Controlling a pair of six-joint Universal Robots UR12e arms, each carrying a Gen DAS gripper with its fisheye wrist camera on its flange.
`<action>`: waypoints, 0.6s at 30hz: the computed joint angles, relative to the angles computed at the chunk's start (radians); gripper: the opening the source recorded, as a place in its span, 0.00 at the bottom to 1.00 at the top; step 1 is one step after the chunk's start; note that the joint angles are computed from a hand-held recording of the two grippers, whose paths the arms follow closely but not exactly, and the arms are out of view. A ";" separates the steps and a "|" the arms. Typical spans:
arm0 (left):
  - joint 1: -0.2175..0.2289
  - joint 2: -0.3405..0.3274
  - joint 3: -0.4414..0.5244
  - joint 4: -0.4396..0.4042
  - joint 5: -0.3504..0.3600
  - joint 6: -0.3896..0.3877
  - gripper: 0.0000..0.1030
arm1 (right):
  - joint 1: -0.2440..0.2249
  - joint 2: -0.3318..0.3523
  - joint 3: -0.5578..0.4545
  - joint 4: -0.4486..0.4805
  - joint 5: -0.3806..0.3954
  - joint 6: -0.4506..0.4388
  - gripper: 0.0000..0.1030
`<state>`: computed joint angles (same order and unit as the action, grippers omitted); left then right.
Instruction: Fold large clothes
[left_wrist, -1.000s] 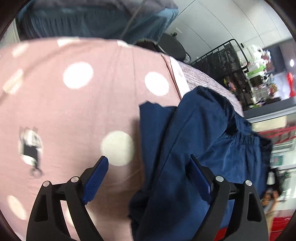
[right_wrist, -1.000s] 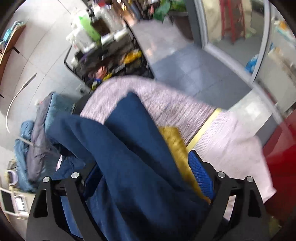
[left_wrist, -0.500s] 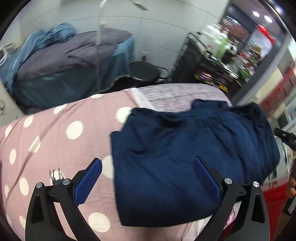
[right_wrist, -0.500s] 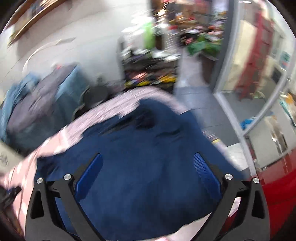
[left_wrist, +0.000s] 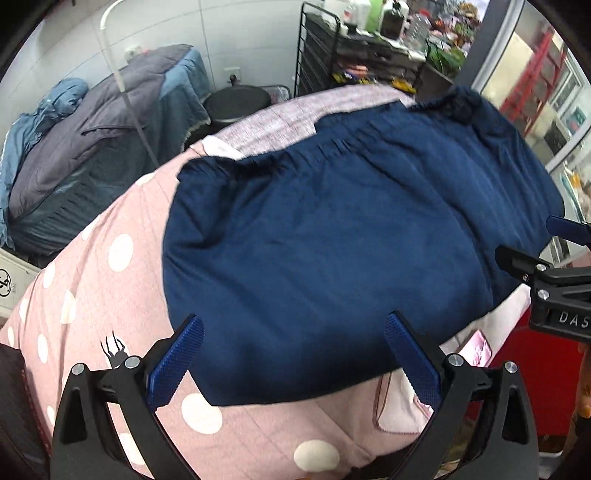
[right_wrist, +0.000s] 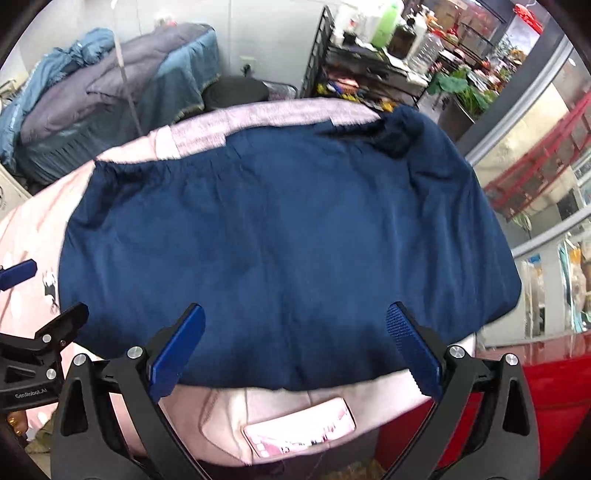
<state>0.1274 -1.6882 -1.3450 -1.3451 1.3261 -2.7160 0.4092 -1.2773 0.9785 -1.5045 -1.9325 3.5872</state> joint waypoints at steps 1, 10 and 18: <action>-0.005 -0.002 0.003 -0.020 0.014 0.009 0.94 | -0.001 -0.002 0.001 0.017 0.009 0.010 0.94; -0.015 -0.010 0.033 -0.136 0.053 0.055 0.94 | 0.010 -0.001 -0.002 0.087 0.006 0.039 0.94; -0.020 -0.011 0.049 -0.192 0.075 0.071 0.94 | 0.016 0.007 -0.020 0.095 -0.014 0.036 0.94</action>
